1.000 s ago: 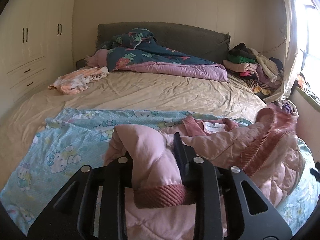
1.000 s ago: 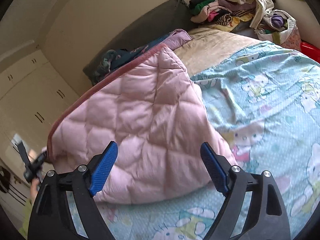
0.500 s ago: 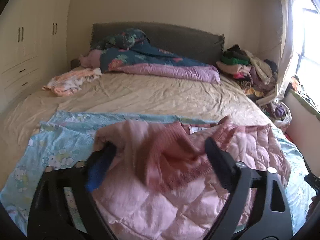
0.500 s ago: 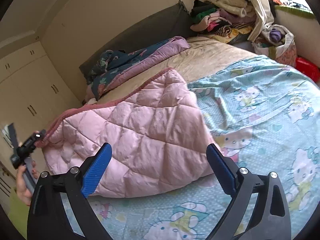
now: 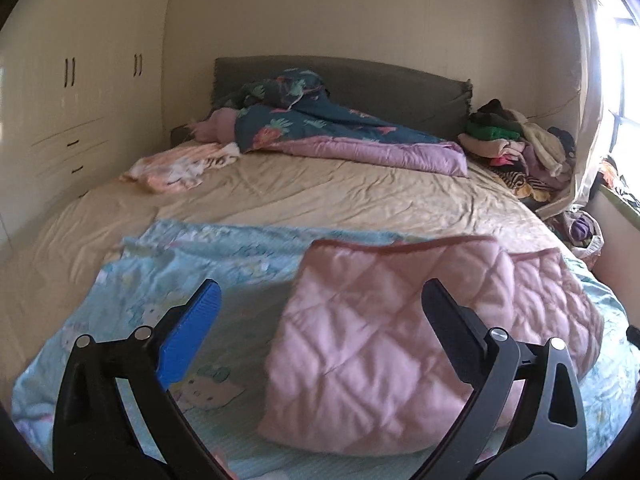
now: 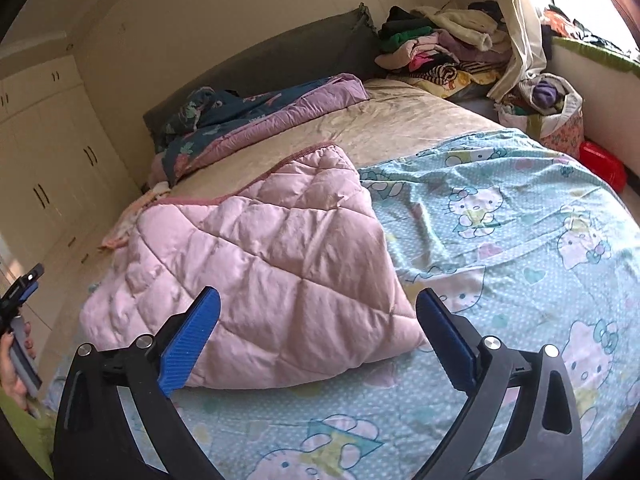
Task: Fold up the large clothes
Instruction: 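Open both tools and withdraw them from the folded jacket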
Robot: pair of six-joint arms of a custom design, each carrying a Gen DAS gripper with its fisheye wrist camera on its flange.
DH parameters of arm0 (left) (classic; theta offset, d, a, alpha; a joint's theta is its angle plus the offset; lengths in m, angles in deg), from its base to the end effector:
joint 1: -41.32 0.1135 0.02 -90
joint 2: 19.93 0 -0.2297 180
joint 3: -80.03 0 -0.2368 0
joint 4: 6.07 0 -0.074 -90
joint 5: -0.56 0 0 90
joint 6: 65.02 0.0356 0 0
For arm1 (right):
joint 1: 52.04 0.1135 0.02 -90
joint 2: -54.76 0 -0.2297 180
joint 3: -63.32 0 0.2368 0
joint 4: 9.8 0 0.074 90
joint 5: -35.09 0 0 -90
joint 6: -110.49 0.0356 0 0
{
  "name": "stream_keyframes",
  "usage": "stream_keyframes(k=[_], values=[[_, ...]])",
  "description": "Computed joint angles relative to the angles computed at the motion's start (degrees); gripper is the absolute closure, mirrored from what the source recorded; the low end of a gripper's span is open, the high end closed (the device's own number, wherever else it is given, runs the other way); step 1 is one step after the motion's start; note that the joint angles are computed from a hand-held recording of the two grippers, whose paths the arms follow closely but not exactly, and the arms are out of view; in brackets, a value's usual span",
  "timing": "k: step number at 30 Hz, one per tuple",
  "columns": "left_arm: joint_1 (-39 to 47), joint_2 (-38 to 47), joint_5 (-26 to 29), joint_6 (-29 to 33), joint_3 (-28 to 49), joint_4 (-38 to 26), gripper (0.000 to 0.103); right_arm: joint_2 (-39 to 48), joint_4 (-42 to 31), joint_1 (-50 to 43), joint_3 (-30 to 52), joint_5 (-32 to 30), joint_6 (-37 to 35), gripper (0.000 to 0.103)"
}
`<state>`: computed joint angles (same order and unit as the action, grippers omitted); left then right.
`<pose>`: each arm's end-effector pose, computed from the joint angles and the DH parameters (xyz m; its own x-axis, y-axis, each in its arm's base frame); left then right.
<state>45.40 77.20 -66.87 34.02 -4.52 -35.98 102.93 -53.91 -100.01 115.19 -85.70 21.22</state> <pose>0.3763 0.0131 0.2785 -0.4751 0.1116 -0.8728 0.3393 0.9385 -0.0647 0.1359 -0.1235 0.2321 -0.4292 0.4925 -0.7571 0.3826 0.8585 0.3415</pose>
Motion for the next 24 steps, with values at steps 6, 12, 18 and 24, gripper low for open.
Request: stream_keyframes(k=[6,12,18,24], values=[[3.2,6.0,2.0,3.4,-1.1,-0.9,0.009,5.6,5.5,5.0,0.2,8.3,0.6,0.005],[2.8,14.8,1.7,4.3,3.7,-4.5,0.009,16.1,12.9,8.9,1.7,15.0,-0.1,0.005],[1.6,18.2,1.4,4.9,5.9,-5.4,0.009,24.1,17.5,10.7,4.4,16.5,-2.0,0.005],[0.4,21.5,1.1,4.3,8.8,-5.5,0.009,28.6,20.4,14.2,6.5,18.6,-2.7,0.008]])
